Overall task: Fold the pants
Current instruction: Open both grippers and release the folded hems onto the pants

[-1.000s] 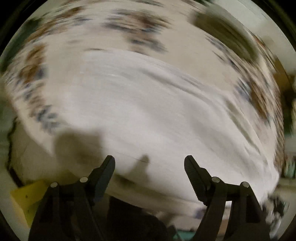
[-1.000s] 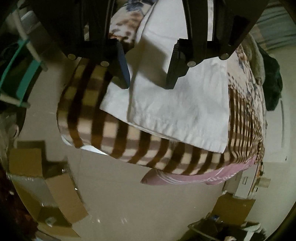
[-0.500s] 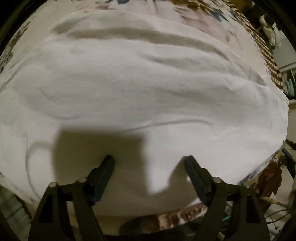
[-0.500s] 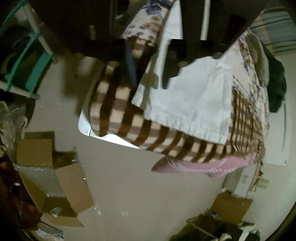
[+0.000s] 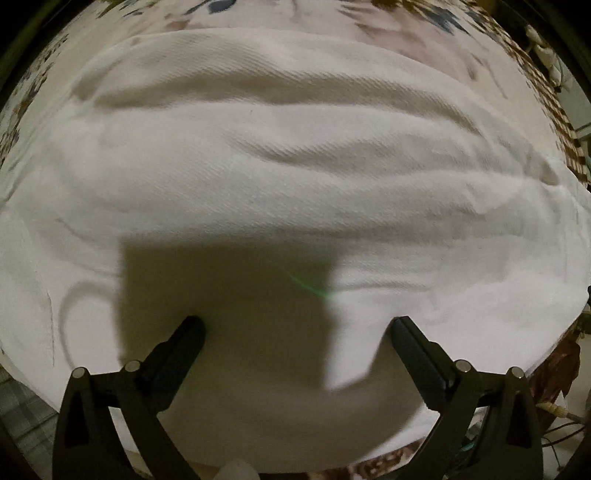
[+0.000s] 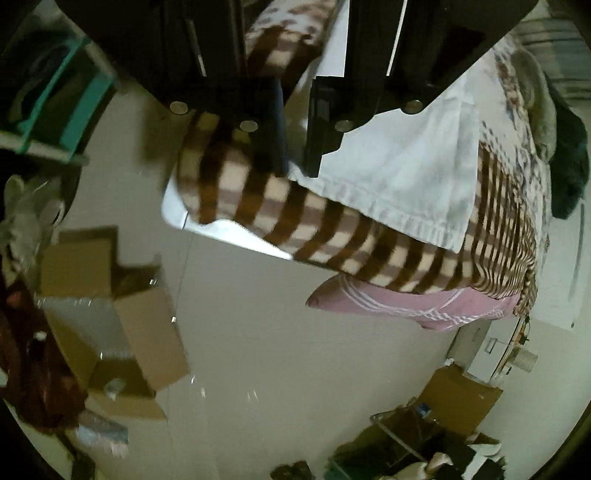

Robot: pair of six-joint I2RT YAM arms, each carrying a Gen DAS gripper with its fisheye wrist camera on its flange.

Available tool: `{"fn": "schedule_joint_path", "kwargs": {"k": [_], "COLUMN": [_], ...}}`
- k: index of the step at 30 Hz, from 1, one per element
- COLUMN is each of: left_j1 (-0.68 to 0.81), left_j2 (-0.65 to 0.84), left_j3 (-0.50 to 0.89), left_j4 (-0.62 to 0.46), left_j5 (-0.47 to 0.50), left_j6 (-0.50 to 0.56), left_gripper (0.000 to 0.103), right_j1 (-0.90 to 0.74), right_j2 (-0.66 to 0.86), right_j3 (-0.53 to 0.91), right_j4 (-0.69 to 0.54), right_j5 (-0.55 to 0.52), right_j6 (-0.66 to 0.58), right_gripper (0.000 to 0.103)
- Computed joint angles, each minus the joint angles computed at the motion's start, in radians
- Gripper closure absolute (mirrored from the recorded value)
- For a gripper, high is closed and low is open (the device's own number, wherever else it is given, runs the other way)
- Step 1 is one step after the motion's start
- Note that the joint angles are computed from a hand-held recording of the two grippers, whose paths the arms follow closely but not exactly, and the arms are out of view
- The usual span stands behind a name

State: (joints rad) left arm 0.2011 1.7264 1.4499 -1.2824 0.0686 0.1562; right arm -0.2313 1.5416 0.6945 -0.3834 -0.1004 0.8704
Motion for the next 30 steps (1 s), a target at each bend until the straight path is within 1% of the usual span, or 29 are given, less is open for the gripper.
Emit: {"fn": "schedule_joint_path", "kwargs": {"k": [1, 2, 4, 5, 6, 8, 9, 10, 11, 12, 14, 15, 16, 17, 18, 19, 21, 22, 24, 26, 27, 28, 29, 30], "left_j1": [0.009, 0.014, 0.031, 0.025, 0.016, 0.010, 0.001, -0.019, -0.032, -0.041, -0.055, -0.080, -0.094, -0.094, -0.093, -0.046, -0.040, -0.036, -0.034, -0.038, -0.040, -0.041, -0.041, -0.041], "left_j2": [0.026, 0.057, 0.049, 0.052, 0.058, 0.090, 0.100, 0.098, 0.096, 0.096, 0.101, 0.078, 0.080, 0.087, 0.094, 0.056, 0.055, 0.070, 0.106, 0.152, 0.167, 0.178, 0.189, 0.204], "left_j3": [0.047, 0.102, 0.132, 0.142, 0.143, 0.139, 0.132, 0.125, 0.120, 0.119, 0.121, 0.081, 0.074, 0.079, 0.089, 0.061, 0.055, 0.073, 0.118, 0.186, 0.205, 0.220, 0.235, 0.255], "left_j4": [-0.032, -0.049, -0.054, -0.049, -0.043, -0.034, -0.020, -0.005, 0.016, 0.024, 0.039, 0.062, 0.075, 0.078, 0.075, 0.060, 0.053, 0.040, 0.012, -0.029, -0.041, -0.051, -0.062, -0.072], "left_j5": [0.006, 0.033, 0.081, 0.089, 0.083, 0.055, 0.035, 0.025, 0.012, 0.006, 0.006, 0.005, 0.004, 0.003, 0.003, 0.008, 0.015, 0.018, 0.017, 0.010, 0.007, 0.005, 0.003, 0.000], "left_j6": [0.006, -0.003, 0.002, 0.004, 0.008, 0.031, 0.034, 0.020, 0.012, 0.001, -0.033, -0.070, -0.092, -0.092, -0.084, -0.029, -0.002, 0.008, 0.011, 0.001, -0.005, -0.009, -0.015, -0.022], "left_gripper": [0.000, 0.000, 0.000, 0.000, 0.000, 0.000, 0.000, 0.000, 0.000, 0.000, 0.000, 0.000, 0.000, 0.000, 0.000, 0.000, 0.000, 0.000, 0.000, 0.000, 0.000, 0.000, 0.000, 0.000], "right_j1": [0.001, -0.002, -0.014, -0.018, -0.039, -0.087, -0.128, -0.155, -0.166, -0.167, -0.144, -0.138, -0.132, -0.126, -0.135, -0.138, -0.141, -0.136, -0.115, -0.112, -0.114, -0.116, -0.115, -0.116], "right_j2": [-0.004, -0.009, -0.006, 0.002, 0.016, 0.011, -0.003, -0.029, -0.043, -0.045, 0.011, 0.057, 0.078, 0.075, 0.064, 0.069, 0.104, 0.127, 0.206, 0.283, 0.306, 0.324, 0.327, 0.327], "right_j3": [0.009, 0.011, 0.009, 0.008, -0.002, -0.031, -0.064, -0.103, -0.124, -0.136, -0.136, -0.156, -0.176, -0.199, -0.249, -0.264, -0.287, -0.283, -0.234, -0.247, -0.251, -0.242, -0.245, -0.249], "right_j4": [-0.025, -0.037, -0.048, -0.047, -0.025, 0.005, 0.046, 0.084, 0.107, 0.122, 0.135, 0.202, 0.261, 0.316, 0.456, 0.523, 0.673, 0.705, 0.704, 0.828, 0.877, 0.901, 0.925, 0.955], "right_j5": [0.011, 0.015, 0.004, -0.004, -0.044, -0.124, -0.199, -0.242, -0.271, -0.296, -0.326, -0.364, -0.369, -0.361, -0.393, -0.410, -0.465, -0.476, -0.474, -0.475, -0.482, -0.494, -0.500, -0.503], "right_j6": [-0.004, -0.008, -0.024, -0.030, -0.046, -0.048, -0.039, -0.035, -0.034, -0.038, -0.064, -0.063, -0.047, -0.027, 0.002, 0.013, 0.032, 0.031, -0.017, 0.009, 0.028, 0.041, 0.053, 0.065], "right_gripper": [0.094, 0.094, 0.094, 0.094, 0.091, 0.080, 0.065, 0.051, 0.049, 0.049, 0.049, 0.049, 0.047, 0.046, 0.045, 0.046, 0.051, 0.051, 0.051, 0.051, 0.051, 0.052, 0.055, 0.074]}}
